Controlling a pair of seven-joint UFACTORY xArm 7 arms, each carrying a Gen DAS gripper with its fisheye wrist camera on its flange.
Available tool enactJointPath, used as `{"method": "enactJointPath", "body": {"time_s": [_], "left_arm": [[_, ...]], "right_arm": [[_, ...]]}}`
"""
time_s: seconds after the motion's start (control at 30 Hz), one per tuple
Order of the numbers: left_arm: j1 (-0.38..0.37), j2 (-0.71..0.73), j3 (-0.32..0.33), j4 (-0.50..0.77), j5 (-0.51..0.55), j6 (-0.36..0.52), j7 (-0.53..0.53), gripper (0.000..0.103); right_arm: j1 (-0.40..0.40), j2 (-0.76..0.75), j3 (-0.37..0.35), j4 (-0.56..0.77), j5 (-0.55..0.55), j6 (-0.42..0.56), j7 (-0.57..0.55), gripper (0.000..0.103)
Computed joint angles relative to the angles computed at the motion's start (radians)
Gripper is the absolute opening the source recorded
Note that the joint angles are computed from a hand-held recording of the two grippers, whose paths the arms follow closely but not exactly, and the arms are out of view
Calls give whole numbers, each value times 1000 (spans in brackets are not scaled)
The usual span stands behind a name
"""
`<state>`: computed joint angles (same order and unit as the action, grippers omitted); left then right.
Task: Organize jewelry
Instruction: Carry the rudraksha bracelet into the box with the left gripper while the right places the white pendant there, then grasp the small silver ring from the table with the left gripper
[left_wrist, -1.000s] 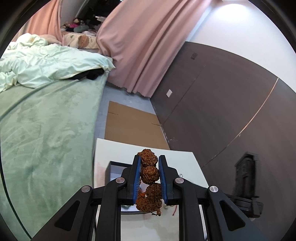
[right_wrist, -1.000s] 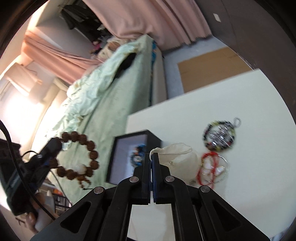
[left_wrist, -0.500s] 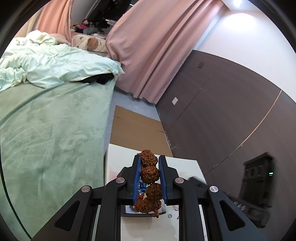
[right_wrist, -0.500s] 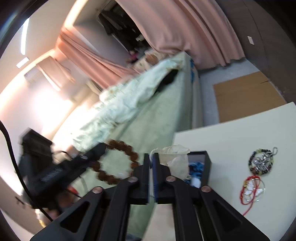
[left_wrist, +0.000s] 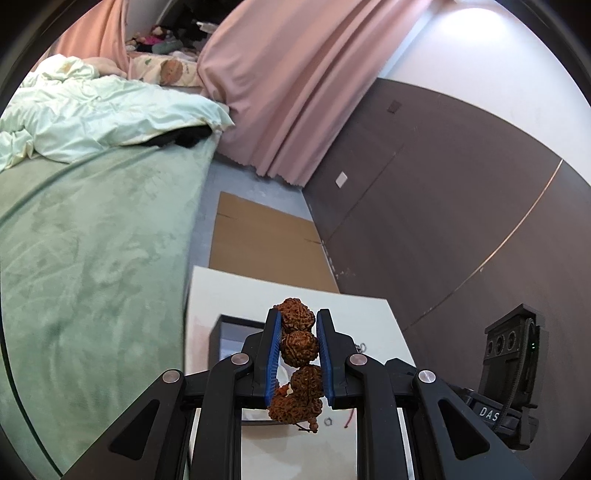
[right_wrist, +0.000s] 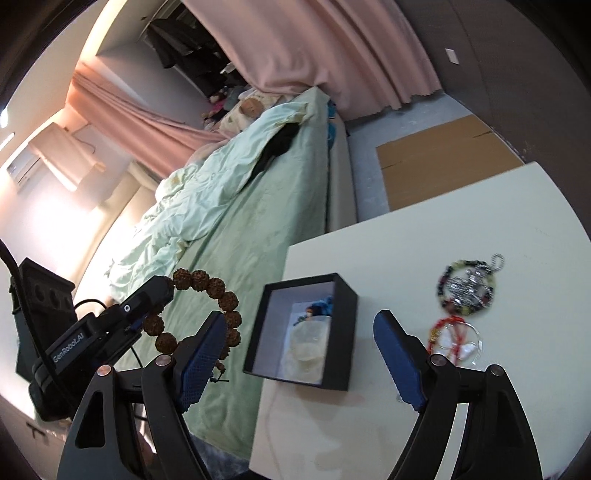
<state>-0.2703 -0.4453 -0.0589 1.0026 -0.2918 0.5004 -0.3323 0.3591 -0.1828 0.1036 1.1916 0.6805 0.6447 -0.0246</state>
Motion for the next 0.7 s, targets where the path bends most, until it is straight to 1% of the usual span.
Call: {"method": "enactJointPath", "body": {"time_s": [0.07,0.1,0.17,0.2,0.27,0.33,0.4,0.43,0.47,0.5,0.53,0.57,0.63,0.7], "left_arm": [[-18,20,3,6,-20,1,7,20],[-15,27,-6,7,-14,-4,2,20],[9,40,-36,11,30,-3,-29,20],[29,52,-59,21,72,12,-56,20],[56,71,-84,37,134,48,-103,22],[74,82,-97,45,179,79,-154,22],[67,88,-88,45,182,83,-169,22],[60,92,-83,46,178,83,-171,27],[57,95,-82,48,179,83,-174,40],[56,96,-85,47,185,78,-183,49],[56,98,-90,47,193,66,-192,64],[56,96,-97,42,204,48,-204,73],[49,101,-106,46,220,33,-214,75],[24,117,-102,63,212,44,-191,75]], "right_arm": [[-5,-8,-5,-5,-5,9,7,82],[-8,-13,-8,-8,-3,12,8,82],[-12,-23,-16,-12,0,20,8,82],[-15,-31,-21,-15,2,25,5,82],[-24,-50,-30,-28,-1,26,2,82],[-37,-69,-43,-41,-11,33,9,82],[-48,-81,-56,-49,-17,43,14,82],[-54,-86,-61,-53,-22,49,16,82],[-63,-95,-68,-59,-31,57,19,82],[-69,-101,-73,-62,-37,64,20,82],[-73,-104,-75,-64,-43,68,22,82],[-78,-108,-79,-64,-50,76,24,82],[-89,-121,-87,-71,-66,92,22,82],[-102,-132,-91,-77,-90,108,25,82]]}}
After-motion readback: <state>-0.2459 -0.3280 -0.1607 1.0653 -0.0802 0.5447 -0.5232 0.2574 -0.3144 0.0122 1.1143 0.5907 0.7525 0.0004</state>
